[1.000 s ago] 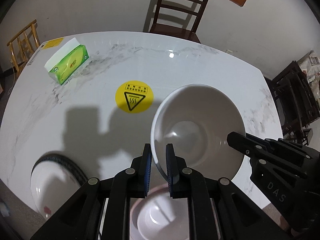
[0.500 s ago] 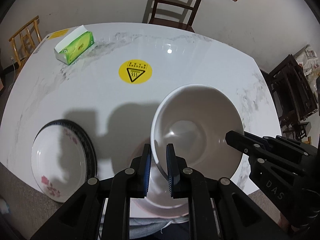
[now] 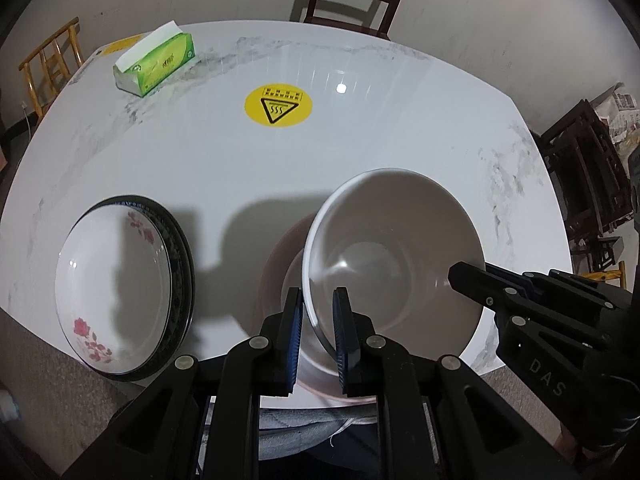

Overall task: Organize plates and bowls
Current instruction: 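Lower the 'Rabbit' bowl into the pink bowl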

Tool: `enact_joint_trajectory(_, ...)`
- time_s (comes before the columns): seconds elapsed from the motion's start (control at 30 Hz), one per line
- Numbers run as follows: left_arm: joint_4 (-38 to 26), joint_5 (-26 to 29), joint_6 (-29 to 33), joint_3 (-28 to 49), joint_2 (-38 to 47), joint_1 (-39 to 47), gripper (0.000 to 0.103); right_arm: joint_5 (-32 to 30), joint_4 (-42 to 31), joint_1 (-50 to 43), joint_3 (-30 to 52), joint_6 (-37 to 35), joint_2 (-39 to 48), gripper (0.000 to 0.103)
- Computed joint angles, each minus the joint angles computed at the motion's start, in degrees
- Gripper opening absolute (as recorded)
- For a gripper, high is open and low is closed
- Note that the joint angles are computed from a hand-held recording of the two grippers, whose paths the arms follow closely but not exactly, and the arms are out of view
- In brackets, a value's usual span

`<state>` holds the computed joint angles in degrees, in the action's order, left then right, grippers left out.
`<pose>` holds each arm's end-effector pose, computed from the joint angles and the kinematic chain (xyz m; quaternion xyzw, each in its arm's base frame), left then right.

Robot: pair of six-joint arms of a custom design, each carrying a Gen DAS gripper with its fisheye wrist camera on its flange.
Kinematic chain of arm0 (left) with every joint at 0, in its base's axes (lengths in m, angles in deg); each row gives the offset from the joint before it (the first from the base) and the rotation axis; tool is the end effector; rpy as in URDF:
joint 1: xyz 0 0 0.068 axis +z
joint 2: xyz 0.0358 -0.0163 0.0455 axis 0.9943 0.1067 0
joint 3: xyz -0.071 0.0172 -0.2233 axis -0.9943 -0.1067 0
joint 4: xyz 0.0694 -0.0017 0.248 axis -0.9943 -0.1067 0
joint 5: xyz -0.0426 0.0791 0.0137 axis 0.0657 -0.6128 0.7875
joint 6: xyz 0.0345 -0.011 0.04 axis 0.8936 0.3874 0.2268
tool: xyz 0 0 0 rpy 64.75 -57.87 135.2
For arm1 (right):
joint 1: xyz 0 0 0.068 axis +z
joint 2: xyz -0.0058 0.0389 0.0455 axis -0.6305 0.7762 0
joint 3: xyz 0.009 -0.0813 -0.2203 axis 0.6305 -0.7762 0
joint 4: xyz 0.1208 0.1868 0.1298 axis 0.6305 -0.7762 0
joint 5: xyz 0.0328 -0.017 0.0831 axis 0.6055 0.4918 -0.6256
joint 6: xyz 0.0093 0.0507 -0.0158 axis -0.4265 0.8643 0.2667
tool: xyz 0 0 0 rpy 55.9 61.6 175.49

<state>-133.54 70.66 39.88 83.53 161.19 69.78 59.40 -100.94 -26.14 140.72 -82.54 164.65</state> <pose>0.2464 -0.0633 0.2745 -0.0965 0.9787 -0.0795 0.1627 0.2726 0.0694 0.2659 -0.1997 0.9652 0.0965 0.1387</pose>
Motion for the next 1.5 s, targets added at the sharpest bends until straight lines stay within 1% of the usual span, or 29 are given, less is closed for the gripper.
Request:
enact_joint_trajectory(0.2,0.71,0.67,-0.21,-2.49,-0.49,-0.05,0.012,-0.2,0.31,0.08,-1.46,0.03,0.64,0.009)
enact_joint_trajectory(1.1,2.42,1.03,1.2,-5.4,1.03,0.16,0.012,0.33,1.56,1.13,-3.04,0.85,3.34,0.01)
enact_joint_trajectory(1.5,3.03,-0.14,0.95,-5.76,0.92,-0.41,0.012,0.28,2.35,1.36,-4.44,1.31,2.55,0.013)
